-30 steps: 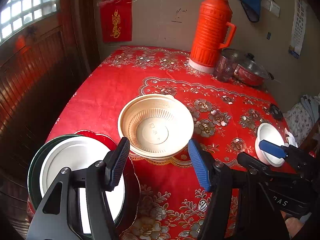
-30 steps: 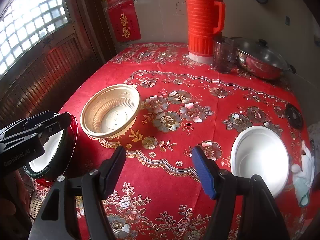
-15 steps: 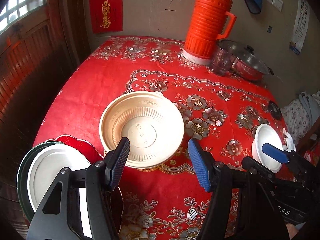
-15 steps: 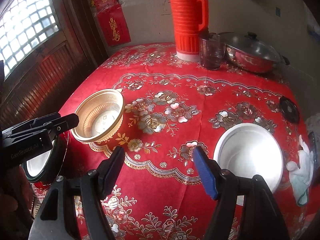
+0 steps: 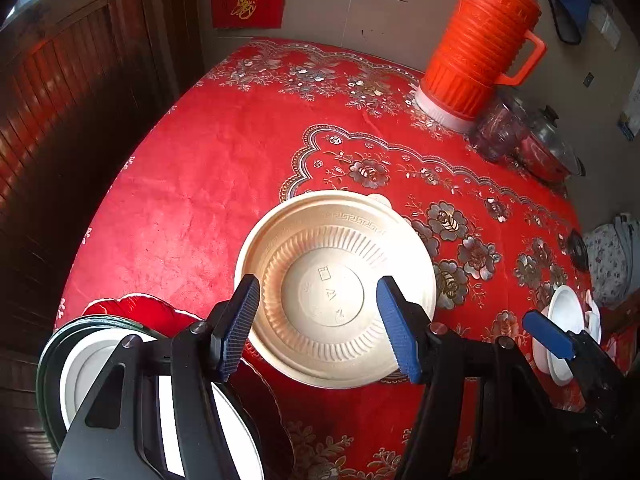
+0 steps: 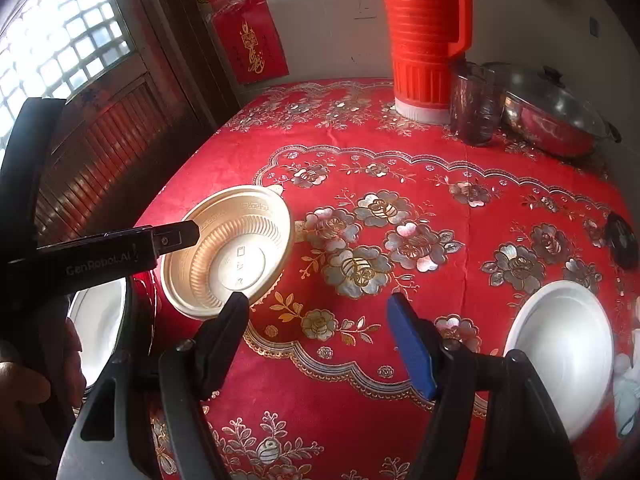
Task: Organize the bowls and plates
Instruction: 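Move the left tool to the tan plastic bowl, then grip the tan bowl's rim with the left tool and lift it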
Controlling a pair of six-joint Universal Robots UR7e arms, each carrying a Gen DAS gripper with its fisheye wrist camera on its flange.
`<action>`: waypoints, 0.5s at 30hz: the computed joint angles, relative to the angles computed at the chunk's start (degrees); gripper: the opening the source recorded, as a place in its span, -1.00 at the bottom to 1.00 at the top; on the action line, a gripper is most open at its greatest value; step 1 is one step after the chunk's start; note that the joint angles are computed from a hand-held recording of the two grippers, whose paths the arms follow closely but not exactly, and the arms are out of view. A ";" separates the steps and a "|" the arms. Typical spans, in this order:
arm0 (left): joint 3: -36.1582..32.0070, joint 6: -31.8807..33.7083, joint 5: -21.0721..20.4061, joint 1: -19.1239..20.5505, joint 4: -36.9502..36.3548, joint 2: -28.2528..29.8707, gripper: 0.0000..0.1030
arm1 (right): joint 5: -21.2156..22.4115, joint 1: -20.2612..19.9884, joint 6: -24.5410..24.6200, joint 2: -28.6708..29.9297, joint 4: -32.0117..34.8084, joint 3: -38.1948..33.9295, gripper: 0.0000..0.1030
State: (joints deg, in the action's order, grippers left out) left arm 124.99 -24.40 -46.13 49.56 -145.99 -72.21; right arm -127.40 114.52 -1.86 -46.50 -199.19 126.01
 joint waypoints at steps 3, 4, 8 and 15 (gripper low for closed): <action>-1.42 0.16 -0.21 1.45 0.73 0.63 0.19 | 0.05 -0.29 -0.26 1.49 1.38 -1.92 0.39; -1.92 0.32 -0.26 1.85 0.97 0.89 0.19 | 0.04 -0.39 -0.42 2.00 1.77 -2.53 0.39; -4.81 1.72 -3.21 4.32 2.71 2.03 0.19 | 0.56 -1.06 -0.55 3.54 2.83 -4.40 0.39; -6.88 4.21 -3.08 6.09 3.68 3.12 0.19 | 1.78 -2.01 -0.36 5.01 3.75 -6.21 0.39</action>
